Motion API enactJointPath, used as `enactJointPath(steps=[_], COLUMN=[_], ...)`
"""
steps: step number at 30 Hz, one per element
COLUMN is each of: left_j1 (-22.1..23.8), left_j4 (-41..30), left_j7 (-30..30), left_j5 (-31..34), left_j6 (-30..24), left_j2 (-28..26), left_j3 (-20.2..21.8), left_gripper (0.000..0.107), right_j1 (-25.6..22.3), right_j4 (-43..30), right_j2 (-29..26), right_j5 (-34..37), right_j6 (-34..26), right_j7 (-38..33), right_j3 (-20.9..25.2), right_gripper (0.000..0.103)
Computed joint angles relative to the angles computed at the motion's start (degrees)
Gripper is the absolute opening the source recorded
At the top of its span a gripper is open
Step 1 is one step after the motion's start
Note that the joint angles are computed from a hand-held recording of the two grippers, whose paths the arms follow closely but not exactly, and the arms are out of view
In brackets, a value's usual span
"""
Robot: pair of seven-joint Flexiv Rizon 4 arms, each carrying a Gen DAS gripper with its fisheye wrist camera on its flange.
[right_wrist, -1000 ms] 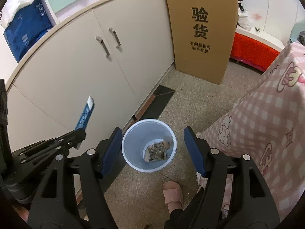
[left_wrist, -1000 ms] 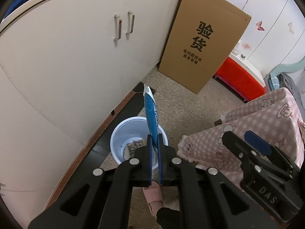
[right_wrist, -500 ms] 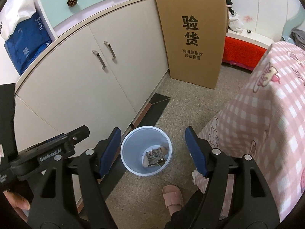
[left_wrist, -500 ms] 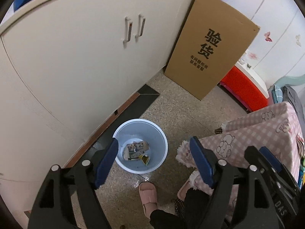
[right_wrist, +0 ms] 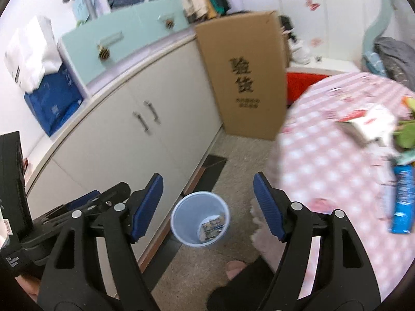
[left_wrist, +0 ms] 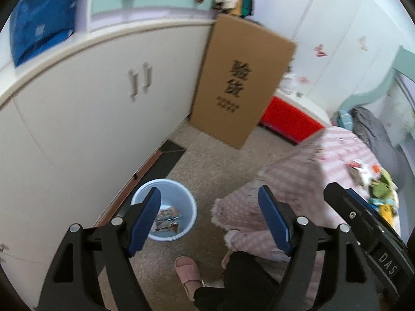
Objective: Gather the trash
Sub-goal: 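Return to the table and grasp the blue snack wrapper with the left tool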
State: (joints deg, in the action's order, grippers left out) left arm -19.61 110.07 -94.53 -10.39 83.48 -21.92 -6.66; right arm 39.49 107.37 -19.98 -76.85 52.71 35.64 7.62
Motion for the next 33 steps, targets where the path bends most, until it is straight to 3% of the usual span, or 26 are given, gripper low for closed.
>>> enactJointPath(steps=[5,14,19,22,30,31,32,33], left_j1=[-0.9,-9.1,-13.6,-15.7,-16.6,-16.9,-17.3,-17.5], left_j4=[1.2,-3.3,-8.4,-11.6,-15.7,-16.4,-17.2,-17.6], left_j7=[2.7,3.5,1.1,-0.3,-1.6,-1.6,-1.3,-0.9], left_j5=[-0.9,2.6,5.4,7.3,8.9,9.1,9.5,9.7], left_j6=[0.9,-2.0,-5.6,-8.1,-11.6,-11.8,-12.2,-12.6], left_j2=[2.2,0.7,-1.8,-3.5,-6.3,-6.7,-7.3,-7.7], left_j3=[-4.1,-4.3,-2.6,-1.4,-1.7,-1.7,-1.7,-1.9], left_gripper=[0.077,0.079,0.079,0.079,0.079,0.079,0.079,0.079], right_j1=[-0.2,-2.9,-6.2,-9.1,-14.7,-15.2,-15.7,-16.0], right_j4=[9.9,24.7,31.0,33.3,33.9,33.9,33.9,34.2], right_j2=[9.8,23.7,27.9,28.8,27.0,26.7,26.5,26.5], right_j5=[1.7,12.6,13.4,8.7,2.7,2.3,2.1,2.6], right_j6=[-9.5,-21.0,-15.7,-10.4,-1.6,-0.8,1.0,2.1], right_j7=[5.3,17.1,23.6,26.6,26.4,25.5,24.0,22.6], right_j3=[4.0,12.9,13.4,11.8,8.7,8.4,7.9,7.8], right_gripper=[0.074,0.083,0.083,0.083,0.083,0.079,0.058,0.048])
